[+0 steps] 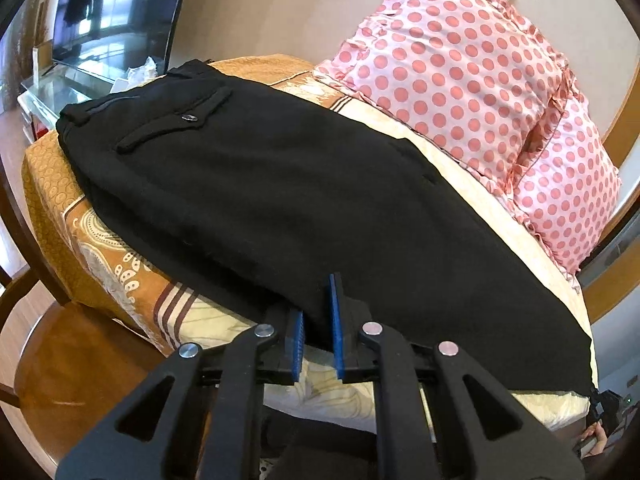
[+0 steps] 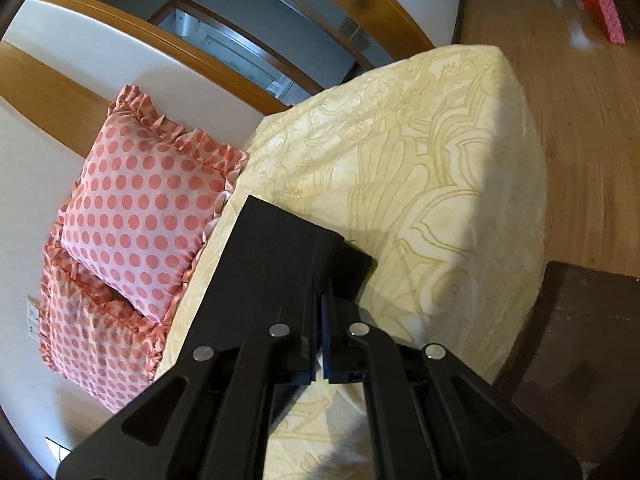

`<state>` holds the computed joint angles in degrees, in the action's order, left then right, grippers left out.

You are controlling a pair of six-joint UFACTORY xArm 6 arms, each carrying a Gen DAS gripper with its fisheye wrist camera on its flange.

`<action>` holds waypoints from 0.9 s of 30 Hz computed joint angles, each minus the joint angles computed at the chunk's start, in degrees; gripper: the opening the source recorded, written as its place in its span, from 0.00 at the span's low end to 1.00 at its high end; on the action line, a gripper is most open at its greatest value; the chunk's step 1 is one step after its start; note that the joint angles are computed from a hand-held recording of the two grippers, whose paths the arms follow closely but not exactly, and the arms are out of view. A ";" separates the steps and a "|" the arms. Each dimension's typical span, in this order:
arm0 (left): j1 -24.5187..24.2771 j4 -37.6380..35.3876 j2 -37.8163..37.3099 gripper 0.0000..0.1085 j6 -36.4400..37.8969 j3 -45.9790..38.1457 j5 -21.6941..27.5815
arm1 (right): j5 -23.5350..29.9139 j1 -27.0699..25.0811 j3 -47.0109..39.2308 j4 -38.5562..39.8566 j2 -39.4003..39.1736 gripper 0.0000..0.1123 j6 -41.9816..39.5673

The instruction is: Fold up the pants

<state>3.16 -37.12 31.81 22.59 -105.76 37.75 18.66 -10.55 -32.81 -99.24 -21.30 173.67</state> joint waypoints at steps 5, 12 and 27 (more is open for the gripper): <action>0.21 -4.69 -1.92 0.12 7.96 3.71 -2.12 | 1.56 0.93 -0.70 11.30 0.43 0.07 -14.90; 1.41 -10.85 -7.86 0.58 15.05 11.98 -9.98 | 12.32 5.23 3.31 19.88 -5.38 0.49 -18.49; -0.26 0.57 4.47 0.81 7.11 -1.77 -15.00 | 7.43 9.53 -14.78 -2.21 7.37 0.09 -13.58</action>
